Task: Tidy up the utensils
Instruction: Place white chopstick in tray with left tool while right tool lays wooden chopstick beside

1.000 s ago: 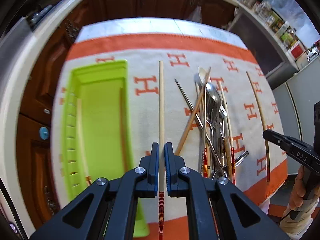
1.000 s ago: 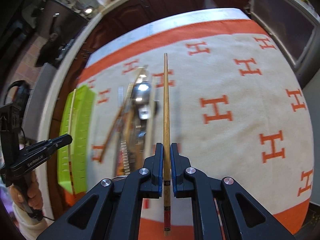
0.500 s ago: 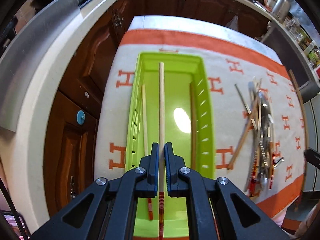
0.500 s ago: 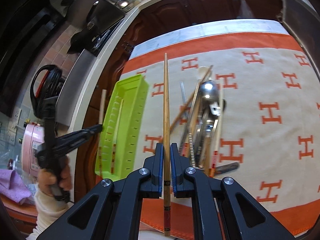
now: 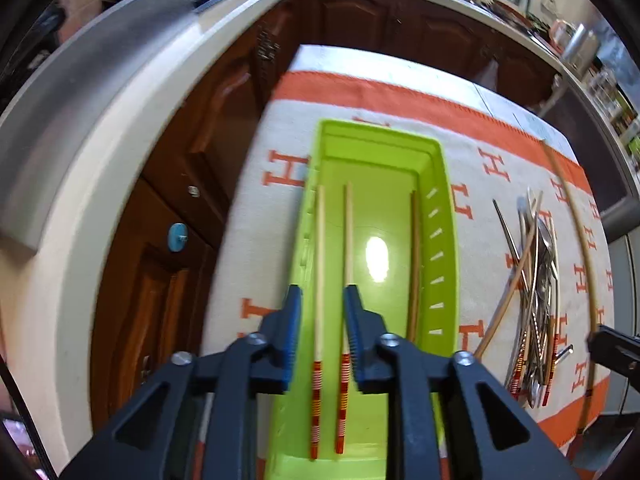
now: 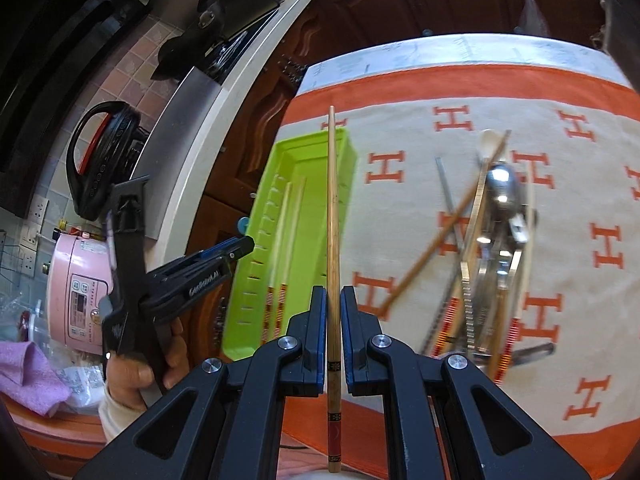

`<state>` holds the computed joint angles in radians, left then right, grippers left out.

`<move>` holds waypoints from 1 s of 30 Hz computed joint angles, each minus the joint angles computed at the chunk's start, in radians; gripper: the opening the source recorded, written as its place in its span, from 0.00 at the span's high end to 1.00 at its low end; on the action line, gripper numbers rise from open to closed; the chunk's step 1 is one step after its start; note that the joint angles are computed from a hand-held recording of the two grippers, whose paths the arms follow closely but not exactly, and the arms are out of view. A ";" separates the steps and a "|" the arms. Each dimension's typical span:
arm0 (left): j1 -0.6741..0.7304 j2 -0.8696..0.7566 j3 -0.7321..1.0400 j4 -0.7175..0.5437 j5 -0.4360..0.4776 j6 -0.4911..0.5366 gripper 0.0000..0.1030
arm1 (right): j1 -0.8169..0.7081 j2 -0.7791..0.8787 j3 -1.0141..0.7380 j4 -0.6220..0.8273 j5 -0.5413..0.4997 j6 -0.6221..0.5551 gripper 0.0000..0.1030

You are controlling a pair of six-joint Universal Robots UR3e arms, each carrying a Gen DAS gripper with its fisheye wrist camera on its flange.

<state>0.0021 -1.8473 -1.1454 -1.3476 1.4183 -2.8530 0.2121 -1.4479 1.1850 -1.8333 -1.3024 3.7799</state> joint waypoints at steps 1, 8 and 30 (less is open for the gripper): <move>0.004 0.022 -0.022 0.014 0.007 -0.004 0.73 | 0.012 0.038 -0.034 -0.003 0.007 0.013 0.93; 0.075 0.194 -0.202 0.121 0.026 -0.022 0.48 | 0.068 0.254 -0.223 -0.016 0.043 0.072 0.93; 0.140 0.306 -0.349 0.205 0.072 -0.020 0.37 | 0.146 0.473 -0.437 -0.011 -0.021 0.133 0.77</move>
<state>0.1425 -1.5415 -1.4946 -1.1426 1.4901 -2.8734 0.3586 -0.9749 0.7477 -1.8440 -1.3238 3.9127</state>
